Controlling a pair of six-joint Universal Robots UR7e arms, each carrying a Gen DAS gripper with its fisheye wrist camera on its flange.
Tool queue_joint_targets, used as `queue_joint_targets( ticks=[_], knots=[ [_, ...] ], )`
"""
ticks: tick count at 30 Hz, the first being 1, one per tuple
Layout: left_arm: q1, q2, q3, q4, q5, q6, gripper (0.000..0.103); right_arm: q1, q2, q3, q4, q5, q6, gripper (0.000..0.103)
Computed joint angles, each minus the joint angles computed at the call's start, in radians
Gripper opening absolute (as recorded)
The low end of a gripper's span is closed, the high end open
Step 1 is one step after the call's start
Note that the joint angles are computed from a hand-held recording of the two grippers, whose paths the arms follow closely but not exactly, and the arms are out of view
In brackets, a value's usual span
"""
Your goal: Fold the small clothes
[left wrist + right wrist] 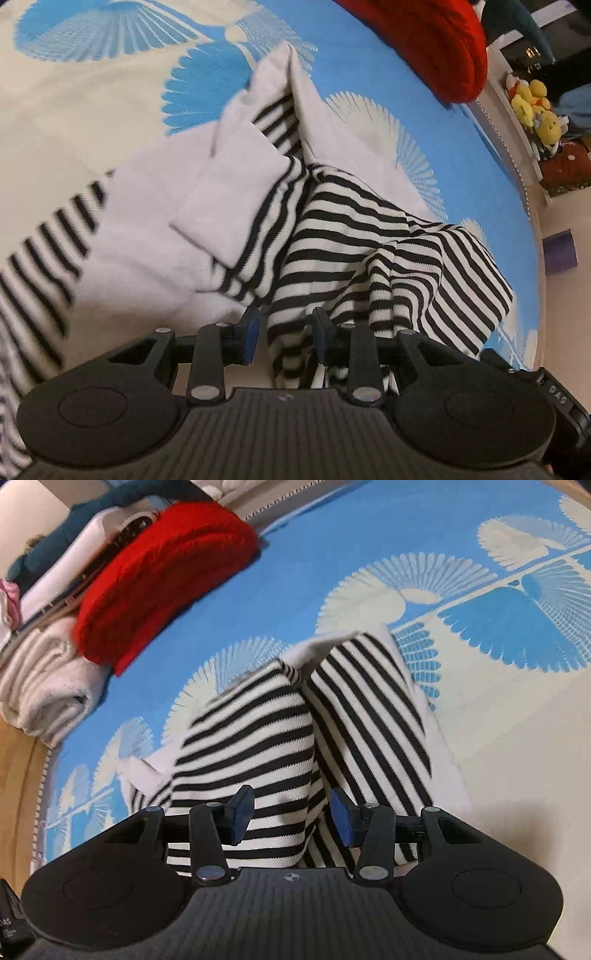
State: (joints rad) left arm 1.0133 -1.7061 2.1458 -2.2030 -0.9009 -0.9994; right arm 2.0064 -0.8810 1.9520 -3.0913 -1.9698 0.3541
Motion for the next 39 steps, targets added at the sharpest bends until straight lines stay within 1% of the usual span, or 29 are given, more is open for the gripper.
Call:
queue_joint_targets(
  ticks=[2, 3, 4, 5, 7, 8, 10, 13, 14, 15, 16, 17, 18, 20, 22, 23, 24, 25, 26, 27, 28, 29, 31, 33, 34, 35, 36, 38, 39],
  knots=[
    [0.002, 0.0, 0.005, -0.012, -0.018, 0.001, 0.032, 0.001, 0.021, -0.018, 0.022, -0.007, 0.007, 0.048],
    [-0.001, -0.002, -0.003, 0.001, -0.023, 0.008, 0.028, 0.0, 0.028, -0.02, 0.022, -0.006, 0.005, 0.047],
    [-0.002, 0.003, -0.012, 0.018, -0.028, 0.017, 0.019, -0.002, 0.034, -0.027, 0.027, -0.003, -0.001, 0.04],
    [0.004, 0.013, -0.025, 0.036, -0.036, 0.028, 0.001, -0.004, 0.038, -0.028, 0.022, 0.005, -0.01, 0.034],
    [-0.002, 0.011, -0.03, 0.04, -0.009, 0.033, 0.001, -0.016, 0.037, -0.023, 0.004, 0.039, -0.03, 0.009],
    [-0.016, 0.001, -0.022, 0.007, 0.024, 0.062, 0.001, -0.021, 0.031, -0.016, -0.012, 0.058, -0.032, 0.004],
    [-0.047, -0.02, 0.002, -0.106, 0.085, 0.146, 0.001, -0.03, 0.012, 0.014, -0.098, 0.107, -0.022, 0.001],
    [-0.118, -0.053, 0.067, -0.407, 0.21, 0.364, 0.001, -0.026, -0.027, 0.077, -0.318, 0.196, -0.063, 0.001],
    [-0.133, -0.061, 0.077, -0.466, 0.24, 0.413, 0.001, -0.024, -0.035, 0.1, -0.398, 0.217, -0.091, 0.001],
    [-0.144, -0.075, 0.082, -0.482, 0.26, 0.431, 0.001, -0.023, -0.051, 0.121, -0.435, 0.231, -0.104, 0.001],
    [-0.144, -0.094, 0.079, -0.457, 0.264, 0.414, 0.001, -0.026, -0.072, 0.141, -0.431, 0.236, -0.093, 0.001],
    [-0.133, -0.11, 0.07, -0.389, 0.257, 0.369, 0.001, -0.034, -0.096, 0.157, -0.385, 0.239, -0.059, 0.001],
    [-0.113, -0.118, 0.054, -0.285, 0.246, 0.303, 0.002, -0.044, -0.116, 0.166, -0.297, 0.234, -0.02, 0.001],
    [-0.032, -0.106, 0.017, -0.075, 0.166, 0.175, 0.002, -0.052, -0.113, 0.151, -0.088, 0.163, 0.024, 0.001],
    [0.019, -0.094, -0.026, 0.127, 0.092, 0.025, 0.006, -0.071, -0.111, 0.131, 0.122, 0.119, 0.1, 0.004],
    [0.028, -0.094, -0.034, 0.182, 0.08, -0.034, 0.008, -0.076, -0.117, 0.119, 0.184, 0.115, 0.14, 0.006],
    [0.03, -0.099, -0.035, 0.196, 0.077, -0.067, 0.014, -0.071, -0.117, 0.11, 0.205, 0.098, 0.156, 0.006],
    [0.028, -0.104, -0.034, 0.187, 0.077, -0.083, 0.02, -0.06, -0.114, 0.106, 0.184, 0.078, 0.138, 0.01],
    [0.022, -0.111, -0.029, 0.165, 0.084, -0.089, 0.036, -0.051, -0.111, 0.105, 0.143, 0.064, 0.113, 0.017],
    [0.011, -0.118, -0.022, 0.142, 0.094, -0.093, 0.047, -0.043, -0.107, 0.107, 0.097, 0.054, 0.095, 0.036],
    [0.002, -0.122, -0.016, 0.117, 0.105, -0.088, 0.05, -0.035, -0.102, 0.109, 0.056, 0.036, 0.084, 0.052],
    [-0.006, -0.12, -0.012, 0.1, 0.112, -0.08, 0.05, -0.028, -0.095, 0.102, 0.028, 0.014, 0.076, 0.054],
    [-0.004, -0.098, -0.024, 0.104, 0.098, -0.066, 0.05, -0.033, -0.086, 0.093, 0.013, -0.008, 0.064, 0.053],
    [0.007, -0.076, -0.023, 0.11, 0.077, -0.059, 0.048, -0.047, -0.081, 0.091, 0.024, 0.009, 0.092, 0.053],
    [0.014, -0.07, -0.022, 0.119, 0.069, -0.061, 0.044, -0.052, -0.075, 0.085, 0.026, 0.019, 0.101, 0.053],
    [0.015, -0.066, -0.021, 0.122, 0.065, -0.065, 0.025, -0.058, -0.069, 0.082, 0.028, 0.025, 0.101, 0.053],
    [0.015, -0.066, -0.021, 0.124, 0.066, -0.063, 0.009, -0.059, -0.062, 0.075, 0.035, 0.026, 0.1, 0.052],
    [0.001, -0.078, -0.007, 0.093, 0.091, -0.033, 0.001, -0.065, -0.047, 0.068, 0.035, 0.048, 0.091, 0.037],
    [-0.015, -0.087, 0.008, 0.048, 0.118, -0.002, 0.001, -0.069, -0.04, 0.068, 0.029, 0.061, 0.087, 0.014]
  ],
)
